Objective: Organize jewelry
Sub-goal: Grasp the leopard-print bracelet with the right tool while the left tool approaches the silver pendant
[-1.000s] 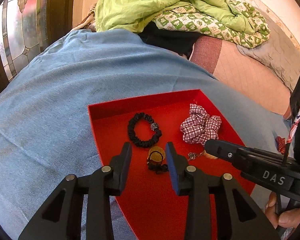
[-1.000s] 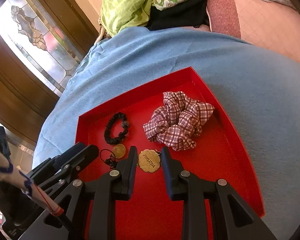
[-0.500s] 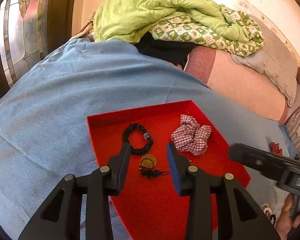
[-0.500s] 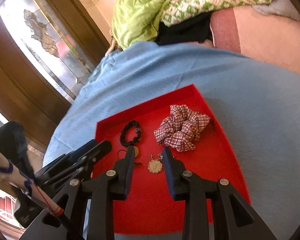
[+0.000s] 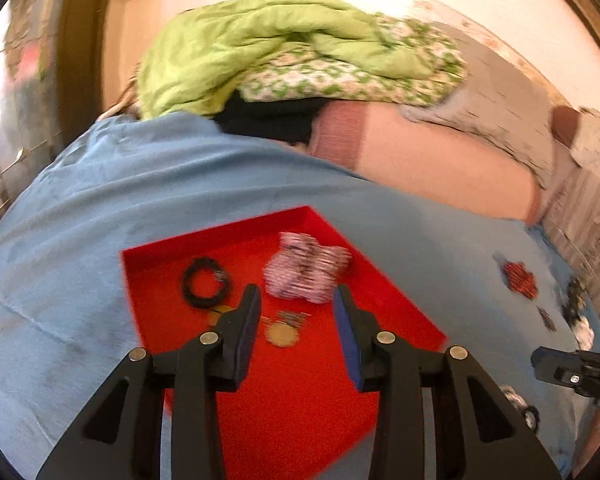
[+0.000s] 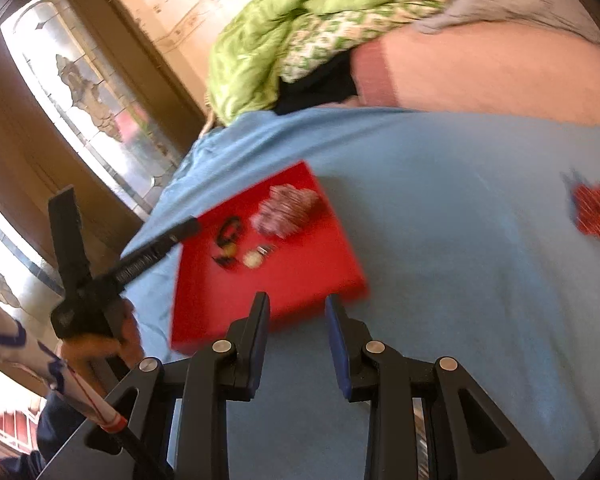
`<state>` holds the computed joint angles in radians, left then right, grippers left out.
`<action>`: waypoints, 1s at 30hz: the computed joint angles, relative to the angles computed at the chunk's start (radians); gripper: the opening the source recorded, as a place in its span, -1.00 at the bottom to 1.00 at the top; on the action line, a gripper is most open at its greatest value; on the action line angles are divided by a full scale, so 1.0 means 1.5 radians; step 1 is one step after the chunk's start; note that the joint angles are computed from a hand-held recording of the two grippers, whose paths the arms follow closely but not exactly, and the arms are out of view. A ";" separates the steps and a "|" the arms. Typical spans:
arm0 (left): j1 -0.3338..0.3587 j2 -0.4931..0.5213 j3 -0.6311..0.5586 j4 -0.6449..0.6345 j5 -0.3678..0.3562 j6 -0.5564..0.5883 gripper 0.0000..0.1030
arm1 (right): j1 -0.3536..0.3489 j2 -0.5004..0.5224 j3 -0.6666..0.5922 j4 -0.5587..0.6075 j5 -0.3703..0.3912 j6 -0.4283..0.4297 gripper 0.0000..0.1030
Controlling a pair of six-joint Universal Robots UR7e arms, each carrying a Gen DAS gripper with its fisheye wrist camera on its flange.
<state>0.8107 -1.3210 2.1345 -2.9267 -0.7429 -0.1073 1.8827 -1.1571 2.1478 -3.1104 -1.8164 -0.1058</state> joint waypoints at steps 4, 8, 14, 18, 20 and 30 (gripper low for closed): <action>-0.033 0.001 0.023 0.013 -0.048 0.008 -0.30 | -0.041 -0.055 0.074 -0.045 0.006 -0.001 -0.40; -0.056 0.003 0.040 0.066 -0.091 -0.020 -0.30 | -0.096 -0.099 0.128 -0.081 0.019 0.013 -0.40; -0.097 0.002 0.077 0.128 -0.107 -0.057 -0.30 | -0.140 -0.157 0.163 -0.031 0.064 -0.022 -0.40; -0.104 0.018 0.081 0.131 -0.083 -0.071 -0.30 | -0.133 -0.143 0.170 -0.005 0.065 -0.064 -0.40; -0.100 0.027 0.076 0.128 -0.084 -0.075 -0.30 | -0.108 -0.117 0.163 -0.019 0.038 -0.093 -0.40; -0.085 0.039 0.067 0.118 -0.119 -0.043 -0.30 | -0.064 -0.062 0.142 -0.081 -0.049 -0.159 -0.84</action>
